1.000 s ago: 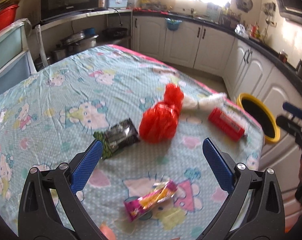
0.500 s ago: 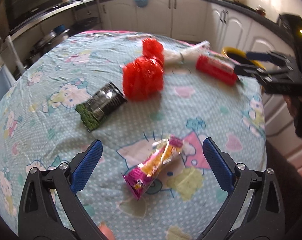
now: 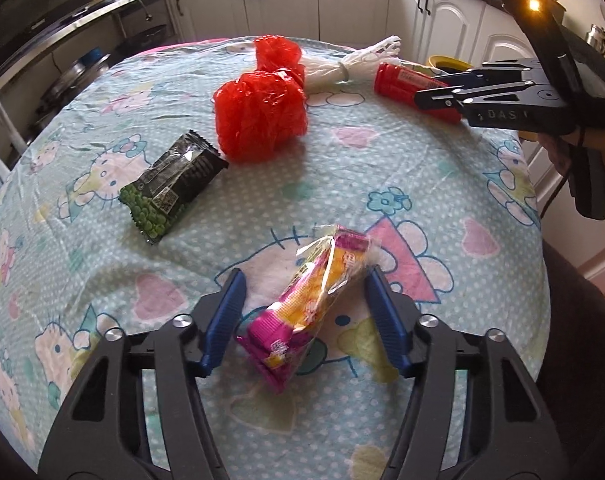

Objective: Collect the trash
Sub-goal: 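Grasp the rainbow candy tube with the right tool while the left tool grasps the pink wrapper, then carry the tube and pink wrapper over the yellow bin and open both tools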

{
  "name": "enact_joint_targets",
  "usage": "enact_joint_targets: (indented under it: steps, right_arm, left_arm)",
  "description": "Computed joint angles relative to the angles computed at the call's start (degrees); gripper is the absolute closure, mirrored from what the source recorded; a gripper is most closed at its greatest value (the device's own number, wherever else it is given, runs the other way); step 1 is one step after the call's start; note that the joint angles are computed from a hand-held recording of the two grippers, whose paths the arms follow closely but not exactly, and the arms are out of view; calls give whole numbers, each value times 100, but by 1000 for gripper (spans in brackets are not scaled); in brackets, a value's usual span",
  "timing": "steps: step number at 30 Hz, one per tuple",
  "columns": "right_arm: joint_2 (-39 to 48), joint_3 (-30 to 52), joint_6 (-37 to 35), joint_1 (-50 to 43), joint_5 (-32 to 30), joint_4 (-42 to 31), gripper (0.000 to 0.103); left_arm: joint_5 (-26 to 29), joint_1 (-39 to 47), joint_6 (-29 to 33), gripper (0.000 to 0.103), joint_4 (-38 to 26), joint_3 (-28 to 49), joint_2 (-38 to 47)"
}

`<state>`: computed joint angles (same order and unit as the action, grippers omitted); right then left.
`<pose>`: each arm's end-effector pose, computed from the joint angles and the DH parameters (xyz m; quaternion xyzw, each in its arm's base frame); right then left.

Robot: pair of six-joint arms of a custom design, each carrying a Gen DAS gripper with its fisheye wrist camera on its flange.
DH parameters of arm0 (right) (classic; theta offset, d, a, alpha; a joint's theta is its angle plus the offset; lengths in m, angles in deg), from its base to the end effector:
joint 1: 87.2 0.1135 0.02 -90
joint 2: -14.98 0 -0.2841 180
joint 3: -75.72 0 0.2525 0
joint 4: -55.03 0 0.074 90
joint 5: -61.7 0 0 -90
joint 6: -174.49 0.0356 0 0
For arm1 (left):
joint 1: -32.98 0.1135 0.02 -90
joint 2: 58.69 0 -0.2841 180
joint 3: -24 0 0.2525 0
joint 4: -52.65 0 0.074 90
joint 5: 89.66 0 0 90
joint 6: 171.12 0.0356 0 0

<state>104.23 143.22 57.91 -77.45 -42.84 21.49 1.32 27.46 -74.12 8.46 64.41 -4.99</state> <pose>0.3065 0.0617 0.2149 -0.3310 0.8878 0.0762 0.3104 0.1557 -0.0157 0.1920 0.1071 0.9540 -0.0046 0.2801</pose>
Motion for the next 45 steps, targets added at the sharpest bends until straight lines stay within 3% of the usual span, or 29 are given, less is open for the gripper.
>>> enact_joint_targets:
  steps: [7, 24, 45]
  right_arm:
    - [65, -14, 21, 81, -73, -72, 75]
    - [-219, -42, 34, -390, -1092, -931, 76]
    - [-1093, 234, -379, -1585, -1959, -1753, 76]
  left_arm:
    - [57, -15, -41, 85, 67, 94, 117]
    - [1, -496, -776, 88, 461, 418, 506]
    - [-588, -1638, -1689, 88, 750, 1503, 1227]
